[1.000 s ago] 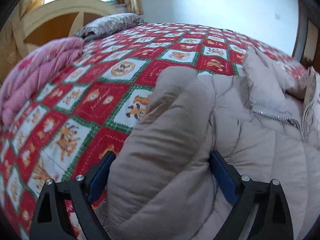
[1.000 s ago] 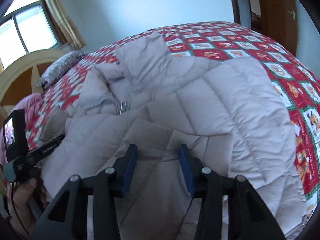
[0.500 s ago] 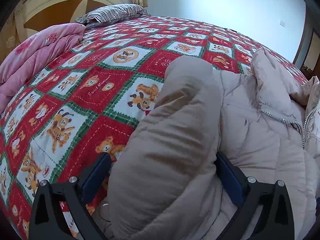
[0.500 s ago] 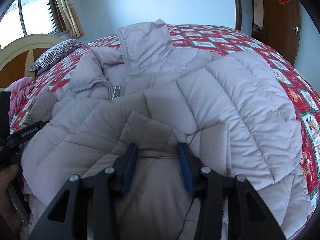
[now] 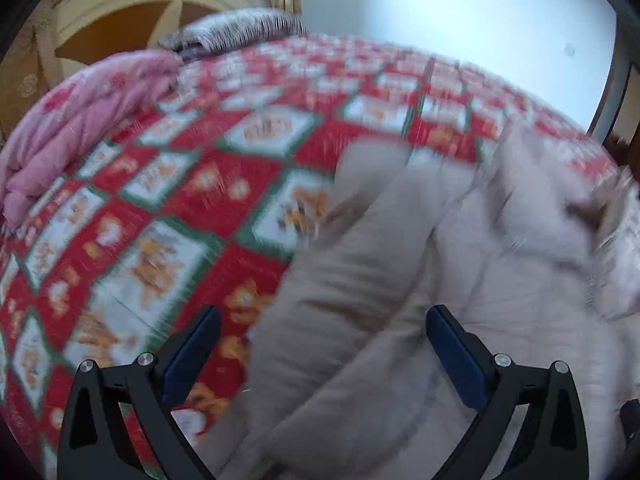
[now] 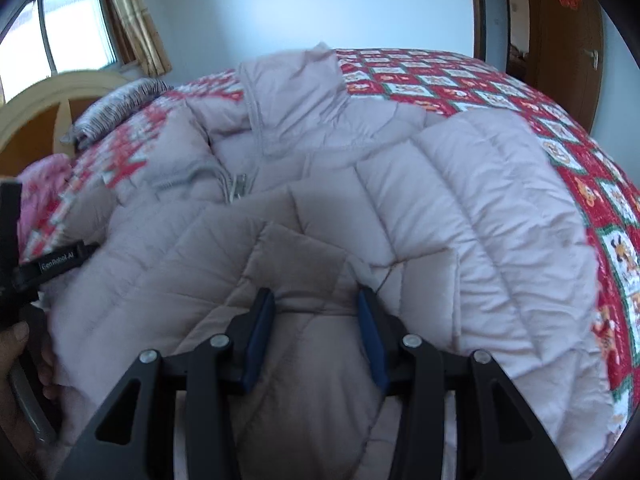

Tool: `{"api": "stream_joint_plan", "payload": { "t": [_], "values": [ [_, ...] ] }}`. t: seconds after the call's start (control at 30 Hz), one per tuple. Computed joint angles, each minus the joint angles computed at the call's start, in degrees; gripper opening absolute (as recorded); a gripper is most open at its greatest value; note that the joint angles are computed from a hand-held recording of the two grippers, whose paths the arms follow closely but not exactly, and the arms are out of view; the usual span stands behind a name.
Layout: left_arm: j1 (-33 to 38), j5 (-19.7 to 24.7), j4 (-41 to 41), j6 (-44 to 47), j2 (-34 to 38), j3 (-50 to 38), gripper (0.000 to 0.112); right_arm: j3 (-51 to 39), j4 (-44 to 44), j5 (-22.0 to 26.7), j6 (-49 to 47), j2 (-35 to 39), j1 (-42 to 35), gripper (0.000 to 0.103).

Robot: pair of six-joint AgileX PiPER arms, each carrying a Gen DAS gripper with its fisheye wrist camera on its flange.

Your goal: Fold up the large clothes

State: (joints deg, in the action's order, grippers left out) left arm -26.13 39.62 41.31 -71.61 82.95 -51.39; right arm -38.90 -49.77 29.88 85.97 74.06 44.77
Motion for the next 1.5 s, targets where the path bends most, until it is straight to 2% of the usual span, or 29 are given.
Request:
{"api": "stream_joint_plan", "payload": {
  "t": [0.03, 0.1, 0.13, 0.23, 0.27, 0.37, 0.47, 0.57, 0.63, 0.77, 1.07, 1.13, 1.2, 1.27, 1.3, 1.37, 1.5],
  "values": [
    [-0.9, 1.3, 1.1, -0.8, -2.8, -0.7, 0.102, 0.3, -1.1, 1.2, 1.7, -2.5, 0.5, 0.047],
    [-2.2, 3.8, 3.4, -2.7, -4.2, -3.1, 0.102, -0.8, -4.2, 6.8, 5.0, -6.8, 1.1, 0.047],
    [-3.2, 6.5, 5.2, -4.6, -3.3, -5.7, 0.102, -1.8, -4.1, 8.5, 5.7, -7.5, 0.2, 0.047],
    [-4.3, 10.5, 7.1, -8.6, 2.0, -10.4, 0.102, -6.2, 0.0, 11.7, 8.3, -5.5, -7.6, 0.047],
    [-3.2, 10.3, 4.6, -8.0, 5.8, -12.6, 0.102, -7.3, 0.9, 11.1, 9.0, -3.8, -10.4, 0.047],
    [-0.8, 9.7, -2.5, -3.6, 13.8, -17.0, 0.102, -9.4, 7.2, 5.0, 7.0, 3.8, -18.7, 0.047],
    [-1.4, 9.6, -0.7, -5.3, 19.6, -18.0, 0.102, -9.3, 4.2, 2.8, 9.0, 9.5, -20.8, 0.047],
    [-1.7, 6.5, 2.4, -11.1, 19.3, -14.9, 0.102, -7.9, -3.2, 1.9, 14.2, 11.7, -20.5, 0.047],
    [-1.5, 6.1, 2.8, -11.8, 19.6, -14.6, 0.102, -7.3, -6.3, 2.0, 17.1, 12.3, -20.0, 0.047],
    [-1.6, 6.4, 2.9, -12.0, 20.5, -15.3, 0.102, -8.3, -7.6, 4.6, 18.7, 14.2, -18.0, 0.048],
    [-2.3, 7.3, 3.9, -13.2, 21.5, -16.1, 0.102, -8.3, -10.1, 6.5, 21.4, 15.5, -16.4, 0.048],
    [-1.2, 6.7, 0.8, -9.1, 20.8, -16.7, 0.102, -8.7, -9.8, 7.5, 21.2, 15.8, -15.7, 0.048],
    [0.3, 6.9, -4.4, 1.5, 19.5, -18.6, 0.102, -9.0, -8.7, 7.1, 19.3, 15.5, -16.0, 0.052],
    [-0.2, 7.9, -2.1, 4.9, 15.7, -19.4, 0.102, -9.3, -3.2, 4.3, 10.2, 13.3, -18.0, 0.066],
    [-0.4, 7.1, -0.2, 5.1, 13.7, -19.2, 0.102, -9.9, 0.8, 3.6, 4.5, 12.0, -19.2, 0.079],
    [0.9, 3.8, -2.2, 11.6, 11.4, -22.1, 0.102, -11.3, 7.1, 2.3, -3.8, 9.7, -21.2, 0.091],
    [4.3, 3.6, -14.9, 27.0, 19.0, -35.9, 0.102, -20.6, 14.7, 1.9, -14.9, 10.8, -24.6, 0.091]
  ]
}}
